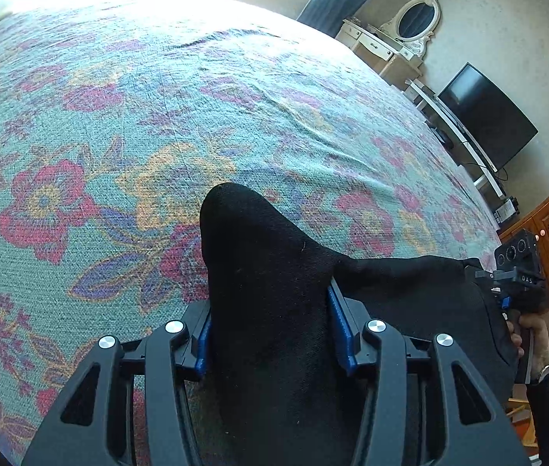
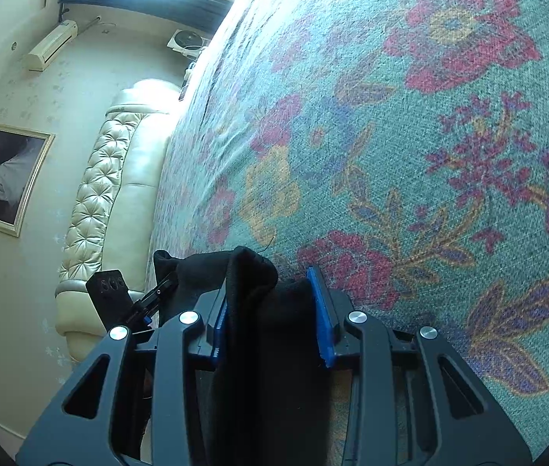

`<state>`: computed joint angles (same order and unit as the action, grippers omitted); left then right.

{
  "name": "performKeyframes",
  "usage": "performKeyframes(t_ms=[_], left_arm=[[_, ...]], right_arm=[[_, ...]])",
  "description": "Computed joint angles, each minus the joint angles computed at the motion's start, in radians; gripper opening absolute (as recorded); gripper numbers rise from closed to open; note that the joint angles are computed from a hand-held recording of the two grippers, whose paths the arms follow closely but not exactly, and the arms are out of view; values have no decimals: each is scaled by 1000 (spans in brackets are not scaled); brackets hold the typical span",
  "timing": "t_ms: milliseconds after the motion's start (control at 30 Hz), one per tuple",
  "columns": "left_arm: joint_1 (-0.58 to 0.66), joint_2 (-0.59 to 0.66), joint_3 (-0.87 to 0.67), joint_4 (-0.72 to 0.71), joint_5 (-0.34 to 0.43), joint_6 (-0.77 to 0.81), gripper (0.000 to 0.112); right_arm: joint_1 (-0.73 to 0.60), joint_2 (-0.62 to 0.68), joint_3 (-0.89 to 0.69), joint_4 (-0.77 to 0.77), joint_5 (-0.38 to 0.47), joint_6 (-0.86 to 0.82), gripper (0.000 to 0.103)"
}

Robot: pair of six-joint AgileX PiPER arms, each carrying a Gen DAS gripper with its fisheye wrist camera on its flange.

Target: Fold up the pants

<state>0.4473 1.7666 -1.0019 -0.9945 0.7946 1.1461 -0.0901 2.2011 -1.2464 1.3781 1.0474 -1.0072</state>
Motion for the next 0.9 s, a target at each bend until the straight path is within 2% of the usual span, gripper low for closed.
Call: performKeyframes(t_ms=[100, 333, 533, 700, 900], left_arm=[[-5, -25, 22, -7, -37, 28, 48], [18, -53, 25, -26, -30, 34, 41], [58, -33, -25, -6, 27, -11, 37], [76, -30, -68, 33, 1, -30, 36], [129, 56, -202, 96, 17, -94, 36]], right_arm=[[8, -19, 20, 14, -23, -13, 35], [53, -61, 19, 14, -71, 6, 35], [91, -56, -18, 37, -88, 20, 34], [150, 5, -128, 47, -94, 79, 34], [234, 123, -345, 30, -105, 209, 34]])
